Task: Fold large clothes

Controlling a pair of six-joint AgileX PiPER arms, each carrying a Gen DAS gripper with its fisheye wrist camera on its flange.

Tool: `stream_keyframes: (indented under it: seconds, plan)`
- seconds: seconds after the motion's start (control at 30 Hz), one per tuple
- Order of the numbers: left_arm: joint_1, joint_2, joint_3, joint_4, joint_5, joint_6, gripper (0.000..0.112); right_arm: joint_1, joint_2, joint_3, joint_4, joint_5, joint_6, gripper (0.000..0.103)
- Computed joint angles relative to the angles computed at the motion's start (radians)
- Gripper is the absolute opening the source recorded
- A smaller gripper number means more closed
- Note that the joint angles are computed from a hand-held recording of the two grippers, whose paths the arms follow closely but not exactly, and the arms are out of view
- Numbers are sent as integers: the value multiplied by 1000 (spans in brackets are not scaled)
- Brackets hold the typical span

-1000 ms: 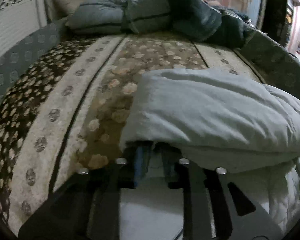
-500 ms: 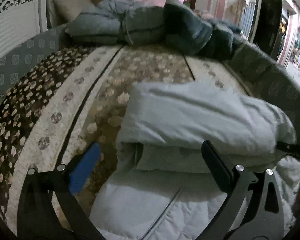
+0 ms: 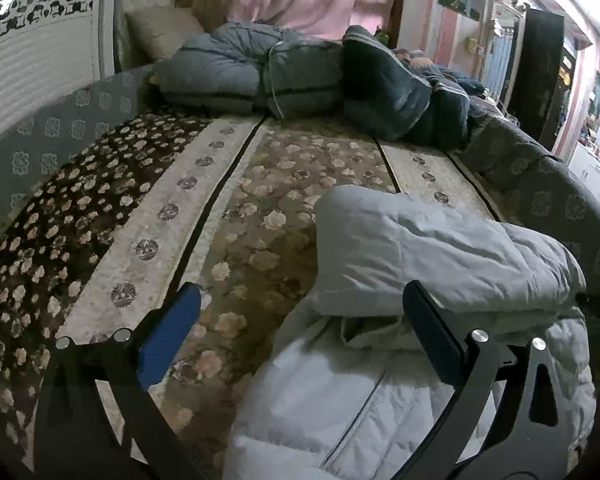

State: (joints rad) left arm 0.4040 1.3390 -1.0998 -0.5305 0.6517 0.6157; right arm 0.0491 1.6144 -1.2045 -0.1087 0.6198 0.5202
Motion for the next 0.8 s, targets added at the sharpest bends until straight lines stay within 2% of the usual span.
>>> stream_keyframes:
  seconds: [0.13, 0.23, 0.33, 0.47, 0.5, 0.63, 0.7, 0.8]
  plan:
    - [30, -22, 81, -90, 27, 232, 100, -54, -166, 159, 212, 3, -247, 84]
    - [56, -49, 162, -43, 32, 316, 100, -87, -201, 224, 295, 27, -337, 85]
    - [190, -112, 229, -110, 129, 441, 100, -182, -279, 347, 407, 66, -510, 85]
    - [474, -172, 334, -206, 287, 609, 100, -337, -399, 444, 459, 195, -712, 85]
    - [533, -179, 375, -210, 290, 667, 100, -397, -438, 456, 475, 251, -763, 85]
    - [588, -180, 474, -143, 201, 772, 100, -594, -533, 493, 517, 436, -888, 85]
    - [597, -178, 491, -133, 183, 808, 100, -635, -559, 528, 491, 451, -932, 85]
    - [624, -188, 495, -154, 227, 816, 100, -691, -548, 571, 481, 459, -1003, 85]
